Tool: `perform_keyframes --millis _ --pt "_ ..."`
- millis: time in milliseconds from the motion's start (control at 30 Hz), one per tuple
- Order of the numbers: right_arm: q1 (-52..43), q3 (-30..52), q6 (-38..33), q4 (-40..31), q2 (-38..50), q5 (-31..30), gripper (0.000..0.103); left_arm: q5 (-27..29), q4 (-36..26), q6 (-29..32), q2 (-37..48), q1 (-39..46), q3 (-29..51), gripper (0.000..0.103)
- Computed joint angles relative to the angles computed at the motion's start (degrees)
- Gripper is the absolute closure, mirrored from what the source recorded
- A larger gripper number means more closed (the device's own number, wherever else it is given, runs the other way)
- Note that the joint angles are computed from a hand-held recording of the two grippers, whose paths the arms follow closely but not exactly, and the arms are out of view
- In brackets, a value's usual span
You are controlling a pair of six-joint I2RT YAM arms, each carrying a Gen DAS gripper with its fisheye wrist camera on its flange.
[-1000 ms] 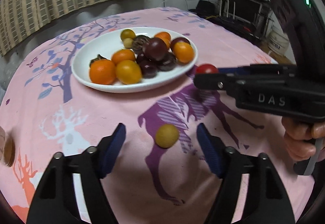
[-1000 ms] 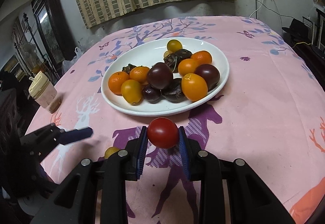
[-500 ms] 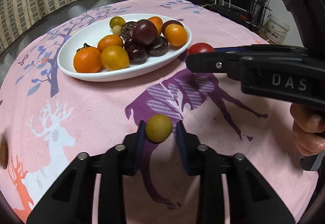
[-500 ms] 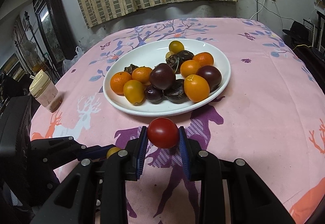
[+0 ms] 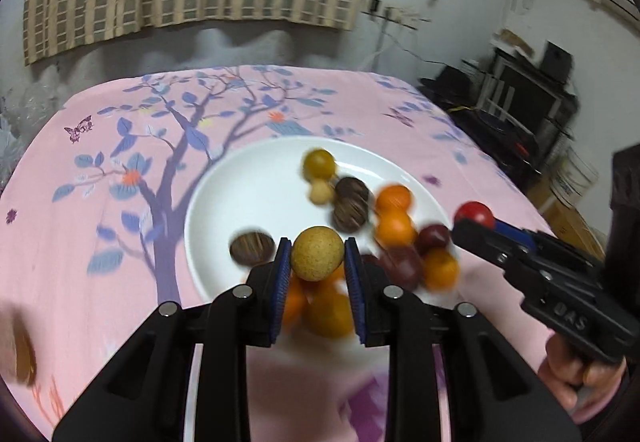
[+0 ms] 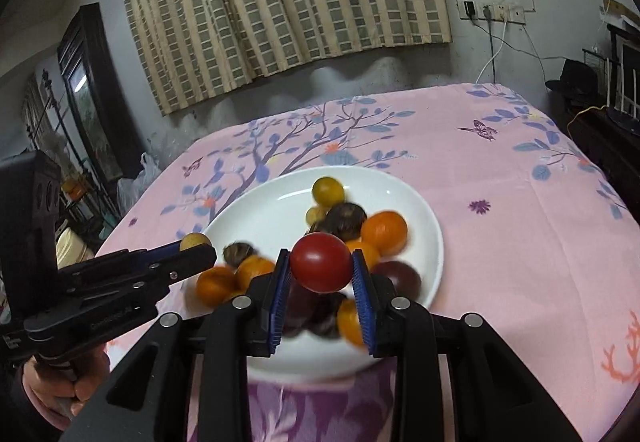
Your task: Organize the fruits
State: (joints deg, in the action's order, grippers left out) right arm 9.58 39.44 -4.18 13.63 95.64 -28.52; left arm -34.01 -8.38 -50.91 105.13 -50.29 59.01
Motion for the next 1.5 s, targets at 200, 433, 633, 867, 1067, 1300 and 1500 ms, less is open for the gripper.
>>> perform_keyframes --millis 200,433,633,867,1067,1300,1500 --pt "2.61 10.75 1.6 -1.77 10.98 1.93 0.072 4.28 -0.55 4.37 7.07 7.15 6.97 0.077" --pt "3.89 13.25 0.51 -3.3 13.55 4.09 0.061 6.94 -3.54 2.73 10.96 10.33 10.35 0.063" --pt "3.56 4.72 -2.54 -2.86 3.07 4.32 0.039 -6.62 -15.49 -5.38 5.38 2.73 8.92 0.008" --pt "0.2 -13.61 -9.03 -4.82 -17.76 2.44 0.016 -13.35 -29.07 -24.01 -3.2 -11.55 2.89 0.005" --pt "-4.17 -26.81 -17.27 -8.22 -30.79 2.79 0.008 -16.16 -42.21 -42.21 0.86 -24.11 4.97 0.005" --pt "-4.91 -31.7 -18.23 -7.59 -37.88 4.65 0.007 -13.78 -46.76 -48.8 5.17 -28.67 6.97 0.005" --pt "-5.59 -30.39 -18.06 -6.46 -33.93 4.94 0.006 -13.63 -47.82 -50.04 6.09 -29.24 7.28 0.005"
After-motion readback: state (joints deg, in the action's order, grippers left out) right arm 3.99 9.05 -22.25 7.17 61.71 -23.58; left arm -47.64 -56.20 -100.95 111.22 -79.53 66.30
